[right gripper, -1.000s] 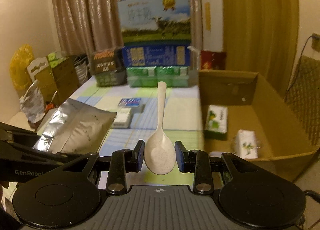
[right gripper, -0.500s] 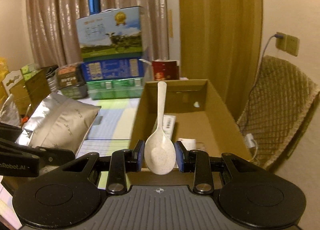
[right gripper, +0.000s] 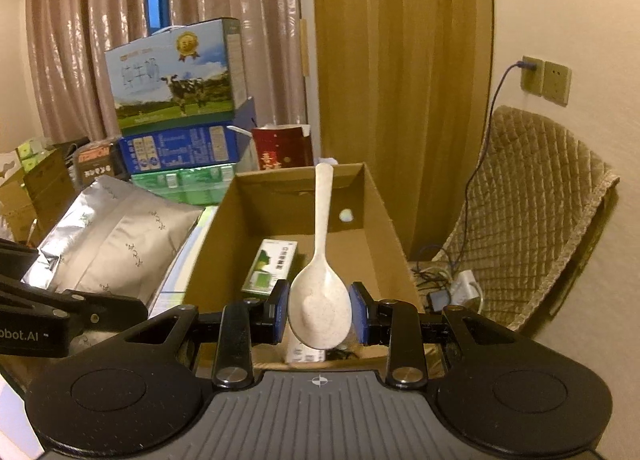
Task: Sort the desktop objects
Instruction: 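Carry the spoon and foil packet toward the cardboard box, then open the left tool to drop the foil packet while the right tool drops the spoon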
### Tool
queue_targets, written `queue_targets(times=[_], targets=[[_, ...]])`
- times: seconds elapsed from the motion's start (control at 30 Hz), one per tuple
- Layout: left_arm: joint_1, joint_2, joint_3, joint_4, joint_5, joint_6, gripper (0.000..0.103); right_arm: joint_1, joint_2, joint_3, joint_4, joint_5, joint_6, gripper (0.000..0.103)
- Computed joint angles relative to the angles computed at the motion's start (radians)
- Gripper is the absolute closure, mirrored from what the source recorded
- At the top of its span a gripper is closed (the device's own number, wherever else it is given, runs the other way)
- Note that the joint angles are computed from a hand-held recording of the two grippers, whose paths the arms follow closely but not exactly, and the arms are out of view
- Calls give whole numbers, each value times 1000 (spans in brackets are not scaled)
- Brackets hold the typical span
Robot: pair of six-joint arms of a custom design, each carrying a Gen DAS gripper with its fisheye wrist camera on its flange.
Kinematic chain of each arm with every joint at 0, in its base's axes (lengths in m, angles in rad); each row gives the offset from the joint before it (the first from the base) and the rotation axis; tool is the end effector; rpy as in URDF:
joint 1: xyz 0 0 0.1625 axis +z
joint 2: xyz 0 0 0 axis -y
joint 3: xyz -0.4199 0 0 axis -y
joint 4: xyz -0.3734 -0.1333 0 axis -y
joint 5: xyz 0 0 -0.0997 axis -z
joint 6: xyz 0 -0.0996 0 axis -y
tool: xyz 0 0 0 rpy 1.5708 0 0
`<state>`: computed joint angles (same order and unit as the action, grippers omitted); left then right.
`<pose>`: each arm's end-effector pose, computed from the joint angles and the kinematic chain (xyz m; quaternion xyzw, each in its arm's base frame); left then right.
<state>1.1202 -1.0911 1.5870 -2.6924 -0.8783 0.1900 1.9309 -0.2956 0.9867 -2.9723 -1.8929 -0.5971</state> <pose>-0.1049 -0.6690 0.3536 0.1827 0.8824 -0.3290 0.2825 0.3865 -0.7377 0.0402 0.3767 -0.8471 0.3231 0.1899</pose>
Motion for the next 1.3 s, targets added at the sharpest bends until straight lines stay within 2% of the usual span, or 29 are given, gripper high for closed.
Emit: queue_targets(times=[0.73,1.3], targets=[[62,211,-286,62,-69,44,67,-32,186,-374,207,-30,-54,73],[88,264,-362,68,-92,37,67,-31,272,-535,280,-47,-83,73]])
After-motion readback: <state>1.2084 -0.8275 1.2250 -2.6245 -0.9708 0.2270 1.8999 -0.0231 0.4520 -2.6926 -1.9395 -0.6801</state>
